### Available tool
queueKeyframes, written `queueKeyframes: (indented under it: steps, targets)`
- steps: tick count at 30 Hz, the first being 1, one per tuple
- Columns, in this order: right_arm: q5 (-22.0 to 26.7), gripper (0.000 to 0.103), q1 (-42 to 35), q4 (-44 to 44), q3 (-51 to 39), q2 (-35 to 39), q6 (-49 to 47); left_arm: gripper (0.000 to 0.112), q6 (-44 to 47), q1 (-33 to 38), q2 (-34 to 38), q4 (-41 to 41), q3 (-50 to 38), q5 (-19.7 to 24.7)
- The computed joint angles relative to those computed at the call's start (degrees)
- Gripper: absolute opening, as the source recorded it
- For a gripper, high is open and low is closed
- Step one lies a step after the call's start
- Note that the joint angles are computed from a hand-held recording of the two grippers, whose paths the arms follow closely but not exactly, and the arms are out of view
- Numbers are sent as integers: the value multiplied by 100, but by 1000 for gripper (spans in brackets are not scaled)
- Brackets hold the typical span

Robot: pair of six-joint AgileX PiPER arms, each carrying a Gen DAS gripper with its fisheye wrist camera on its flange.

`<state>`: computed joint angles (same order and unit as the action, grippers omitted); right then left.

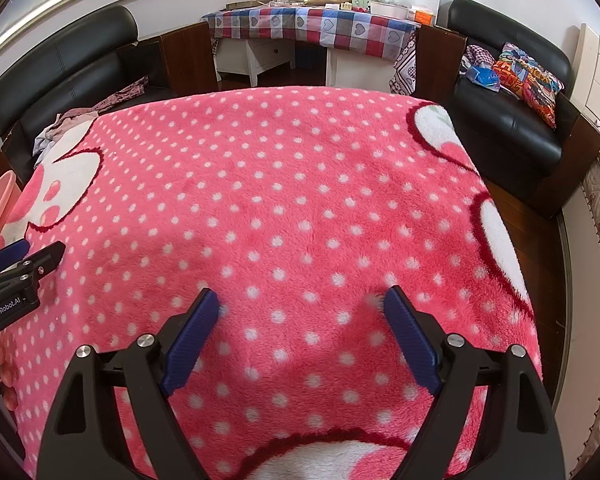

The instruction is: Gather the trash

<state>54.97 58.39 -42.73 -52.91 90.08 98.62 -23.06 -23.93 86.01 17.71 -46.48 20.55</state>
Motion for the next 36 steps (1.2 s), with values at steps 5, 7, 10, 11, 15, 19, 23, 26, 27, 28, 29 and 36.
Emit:
queueKeyframes:
  steps: [5,7,10,11,15,19,23,26,27,28,29,36]
  targets:
    - [-5,86,-6,1,8,-9,-5,78,6,9,-7,7,3,6]
    - [-2,86,-3,3,-6,2,-6,78,16,7,-1,-12,-1,1]
    - [1,86,0,4,-3,-3,-4,78,9,4,0,-4,-1,1]
    - [-4,86,-5,3,8,-13,-7,78,-4,-2,5,3,-5,2]
    - [-3,86,-5,5,10,-16,-9,78,-4,0,6,4,-4,1]
    - [0,86,-7,9,7,-16,-18,78,9,3,6,-7,-4,0]
    - [-4,86,-9,8,8,-19,-16,78,-7,1,15,12,-9,-1]
    - [0,86,-9,11,8,-21,-21,78,46,16,8,-39,-5,-6]
    - [1,86,-10,12,9,-23,-24,78,20,8,15,-16,-11,-3]
    - [1,86,-10,12,9,-23,-24,78,27,11,11,-21,-8,-3]
    - [-6,86,-10,10,11,-26,-18,78,35,15,7,-27,-6,-3]
    - [-1,86,-4,15,-1,-17,-19,78,23,8,8,-16,-10,5]
